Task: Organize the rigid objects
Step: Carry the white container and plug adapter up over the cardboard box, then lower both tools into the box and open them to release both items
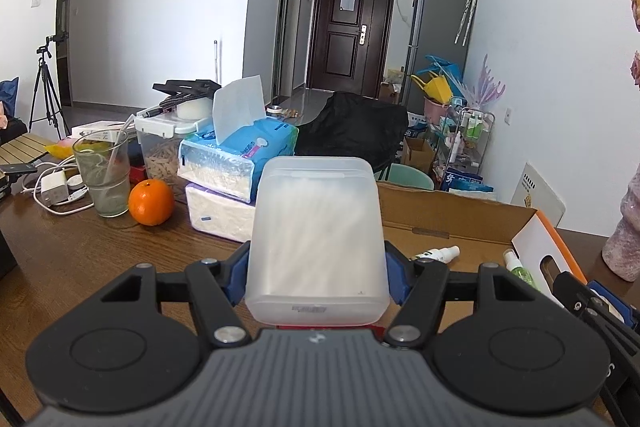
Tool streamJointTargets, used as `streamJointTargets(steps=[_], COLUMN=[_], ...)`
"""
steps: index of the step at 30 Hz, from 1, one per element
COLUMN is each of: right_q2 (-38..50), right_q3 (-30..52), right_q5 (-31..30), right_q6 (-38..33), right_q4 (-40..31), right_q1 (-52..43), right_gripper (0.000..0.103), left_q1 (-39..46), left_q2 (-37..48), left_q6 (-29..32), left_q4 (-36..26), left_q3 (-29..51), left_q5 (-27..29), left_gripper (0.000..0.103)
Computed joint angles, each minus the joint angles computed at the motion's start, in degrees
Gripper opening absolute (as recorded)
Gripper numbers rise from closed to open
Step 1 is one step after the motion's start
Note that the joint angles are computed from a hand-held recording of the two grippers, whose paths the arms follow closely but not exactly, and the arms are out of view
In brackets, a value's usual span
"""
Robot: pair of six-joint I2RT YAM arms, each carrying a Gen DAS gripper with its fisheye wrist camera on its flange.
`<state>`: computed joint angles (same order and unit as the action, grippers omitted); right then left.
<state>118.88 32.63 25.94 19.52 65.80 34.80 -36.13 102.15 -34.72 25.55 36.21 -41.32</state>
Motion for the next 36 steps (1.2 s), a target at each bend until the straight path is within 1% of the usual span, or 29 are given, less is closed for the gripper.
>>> streamJointTargets(steps=[5,14,28,36], right_q2=[0.84,3.44,7.93,9.21], right_q3=[1.61,7.32,16.09,18.51], right_q5=[-0.54,-2.02,-4.31,-4.53], right_q6=[-0.44,-2.04,-4.45,-4.64], right_q4=[-0.67,-3.28,-7.81,-9.85], right_q1=[-0.64,-2.58,-5.07,-6.01], right_gripper=[0.031,0.031,0.031,0.031], left_q1=[0.87,2.72,4.50,4.89], left_q2=[2.20,4.59,13.60,17.79], left_q6=[1.60,3.68,8.88,11.06], left_q4=[0.60,1.34,0.22,-0.68], left_q3=[2.53,5.60,16.40,20.89], left_q5=[0.65,2.26,4.54,5.91], left_gripper=[0.066,0.066,0.066,0.066])
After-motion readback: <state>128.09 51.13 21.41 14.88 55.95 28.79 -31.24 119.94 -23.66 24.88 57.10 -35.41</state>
